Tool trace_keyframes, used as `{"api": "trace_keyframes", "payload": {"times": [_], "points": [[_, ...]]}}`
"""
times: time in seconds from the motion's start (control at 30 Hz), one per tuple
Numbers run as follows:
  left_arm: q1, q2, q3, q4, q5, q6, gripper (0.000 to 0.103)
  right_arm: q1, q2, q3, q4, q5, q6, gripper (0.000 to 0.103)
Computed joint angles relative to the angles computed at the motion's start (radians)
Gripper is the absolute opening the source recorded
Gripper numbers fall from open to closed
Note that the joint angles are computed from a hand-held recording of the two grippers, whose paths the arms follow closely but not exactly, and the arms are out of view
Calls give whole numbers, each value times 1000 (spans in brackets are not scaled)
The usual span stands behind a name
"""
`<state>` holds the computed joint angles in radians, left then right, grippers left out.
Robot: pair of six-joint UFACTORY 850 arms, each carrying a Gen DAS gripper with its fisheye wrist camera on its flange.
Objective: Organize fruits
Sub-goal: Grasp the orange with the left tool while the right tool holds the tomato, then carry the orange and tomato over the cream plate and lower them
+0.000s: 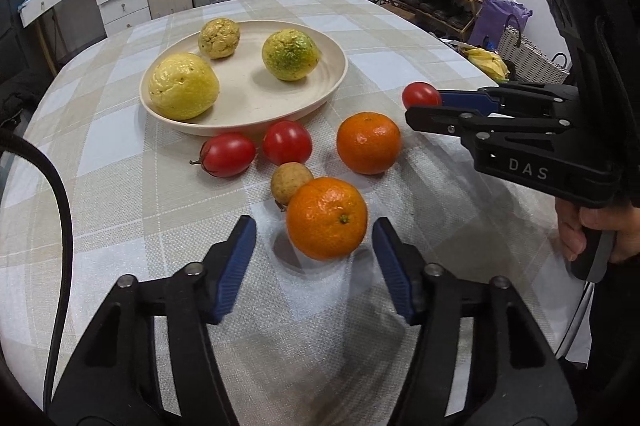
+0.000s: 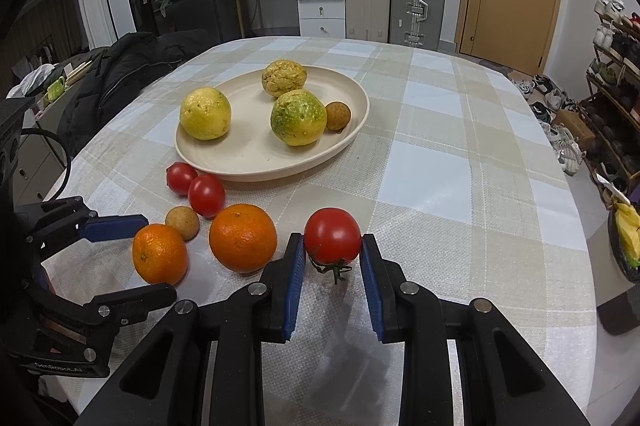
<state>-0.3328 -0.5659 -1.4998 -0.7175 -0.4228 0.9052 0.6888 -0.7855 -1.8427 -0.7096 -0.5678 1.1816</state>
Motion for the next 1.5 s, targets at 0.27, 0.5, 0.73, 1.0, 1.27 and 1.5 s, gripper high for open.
{"api": "trace_keyframes", "payload": {"times": [0.27,0.5,0.73,1.0,1.27,1.5], "points": [[-1,7,12,-41,-6,59,37,0,4,5,-9,3,8,29],[10,16,18,-122,-17,130,37,1,10,14,-27,7,29,29],[21,37,34,-209,-10,211,37,3,19,23,-59,18,57,29],[33,50,42,-271,24,258,37,8,41,49,-130,48,121,28],[47,68,55,-359,68,327,37,16,53,58,-185,60,159,28],[48,73,63,-419,116,381,37,19,61,68,-222,76,192,28]]}}
